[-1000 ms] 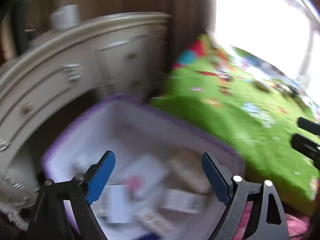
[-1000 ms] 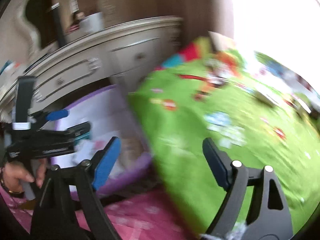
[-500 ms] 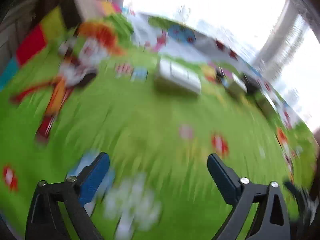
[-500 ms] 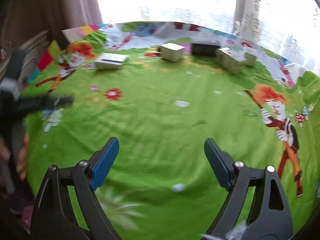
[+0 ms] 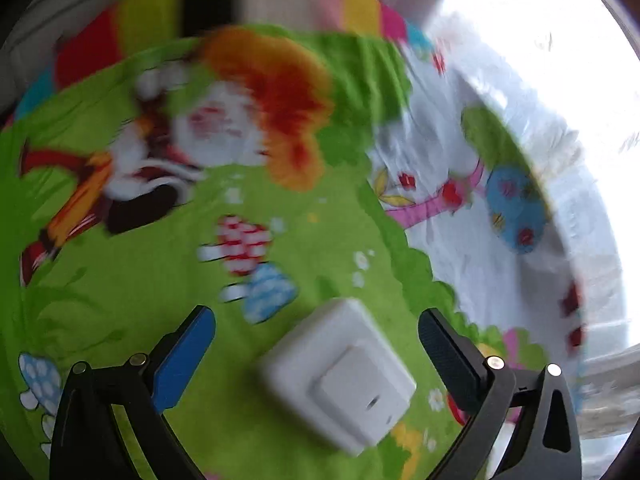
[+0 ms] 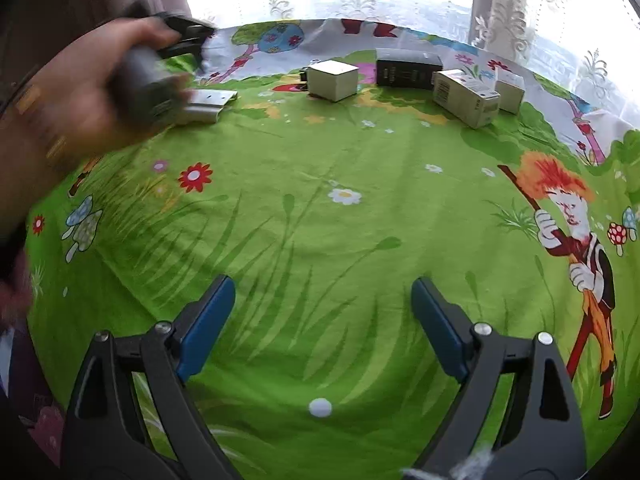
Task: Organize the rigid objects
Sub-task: 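Move both tools back toward the items on the bedspread, then grasp the white plastic plate with the left tool while the right grasps a black binder clip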
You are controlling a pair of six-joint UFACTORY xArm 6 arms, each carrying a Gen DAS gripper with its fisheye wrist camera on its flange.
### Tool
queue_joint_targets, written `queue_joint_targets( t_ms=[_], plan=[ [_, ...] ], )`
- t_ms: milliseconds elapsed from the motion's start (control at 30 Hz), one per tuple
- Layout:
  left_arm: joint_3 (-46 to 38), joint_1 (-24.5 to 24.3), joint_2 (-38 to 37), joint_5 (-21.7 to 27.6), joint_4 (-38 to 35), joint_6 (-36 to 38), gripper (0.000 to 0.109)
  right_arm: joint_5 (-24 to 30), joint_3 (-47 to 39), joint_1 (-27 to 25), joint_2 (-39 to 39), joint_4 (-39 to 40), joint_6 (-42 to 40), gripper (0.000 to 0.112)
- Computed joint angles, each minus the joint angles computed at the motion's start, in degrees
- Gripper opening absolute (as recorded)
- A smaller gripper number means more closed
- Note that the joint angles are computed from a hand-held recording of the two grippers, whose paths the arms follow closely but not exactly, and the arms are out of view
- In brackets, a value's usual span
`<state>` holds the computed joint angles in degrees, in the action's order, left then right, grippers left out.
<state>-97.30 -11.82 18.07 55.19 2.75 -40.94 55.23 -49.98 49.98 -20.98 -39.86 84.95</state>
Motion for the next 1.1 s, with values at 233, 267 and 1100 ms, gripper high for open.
queue_joint_targets(
  t_ms=[233,267,1100],
  plan=[
    [8.77,-1.42,-4.99,-3.14,4.76,23.8,0.103,-3.51,3.06,-0.88,-2.81,-0.71,2.74,0.094],
    [13.45,0.03,-8.24,-5.72,3.26,27.55,0.103,-3.58,3.0,-0.98,-2.74,-0.63,2.7,0.095],
    [27.12,8.63,-17.29,-17.06,-27.62,70.85,0.103,-9.85,-35.07,-22.01,34.3,11.77,-25.93,0.095]
  ],
)
